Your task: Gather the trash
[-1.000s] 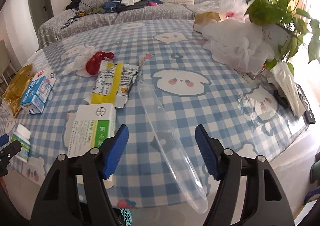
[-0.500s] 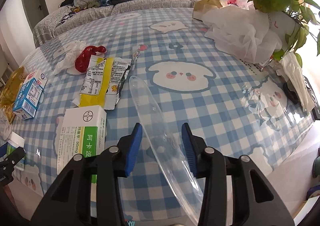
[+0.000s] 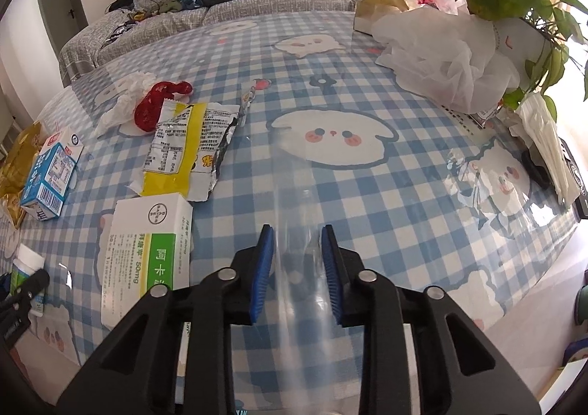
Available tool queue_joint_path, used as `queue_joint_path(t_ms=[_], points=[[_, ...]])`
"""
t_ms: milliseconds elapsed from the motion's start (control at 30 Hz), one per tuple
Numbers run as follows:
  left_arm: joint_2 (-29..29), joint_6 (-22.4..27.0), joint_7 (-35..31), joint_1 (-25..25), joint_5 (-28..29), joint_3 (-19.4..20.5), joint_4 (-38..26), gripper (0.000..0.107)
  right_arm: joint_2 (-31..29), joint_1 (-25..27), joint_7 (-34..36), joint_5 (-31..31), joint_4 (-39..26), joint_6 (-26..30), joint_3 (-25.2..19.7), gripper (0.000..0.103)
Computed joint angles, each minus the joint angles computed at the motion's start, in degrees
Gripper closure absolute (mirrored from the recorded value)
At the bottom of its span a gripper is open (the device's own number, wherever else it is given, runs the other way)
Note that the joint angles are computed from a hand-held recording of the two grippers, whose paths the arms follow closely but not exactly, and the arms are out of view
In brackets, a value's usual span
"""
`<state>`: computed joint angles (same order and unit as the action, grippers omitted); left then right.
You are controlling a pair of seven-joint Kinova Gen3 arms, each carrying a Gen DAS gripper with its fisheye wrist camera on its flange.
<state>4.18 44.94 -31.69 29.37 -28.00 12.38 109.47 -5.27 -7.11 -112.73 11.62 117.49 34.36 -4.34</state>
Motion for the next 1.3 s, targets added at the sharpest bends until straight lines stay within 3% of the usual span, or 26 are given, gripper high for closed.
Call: queue_joint_path(t_ms=[800, 1300], points=[[-3.57, -0.58, 0.22, -0.34, 1.31, 2.28, 1.92, 0.067, -6.14, 0.98, -0.83, -0.99, 2.28, 0.47, -1.81, 0.078], [-10.05, 2.13, 3.43, -0.74, 0.57, 7.27, 3.76, 0.067, -14.19, 0.90, -1.97, -2.41, 4.32, 3.53, -4.50, 0.078]])
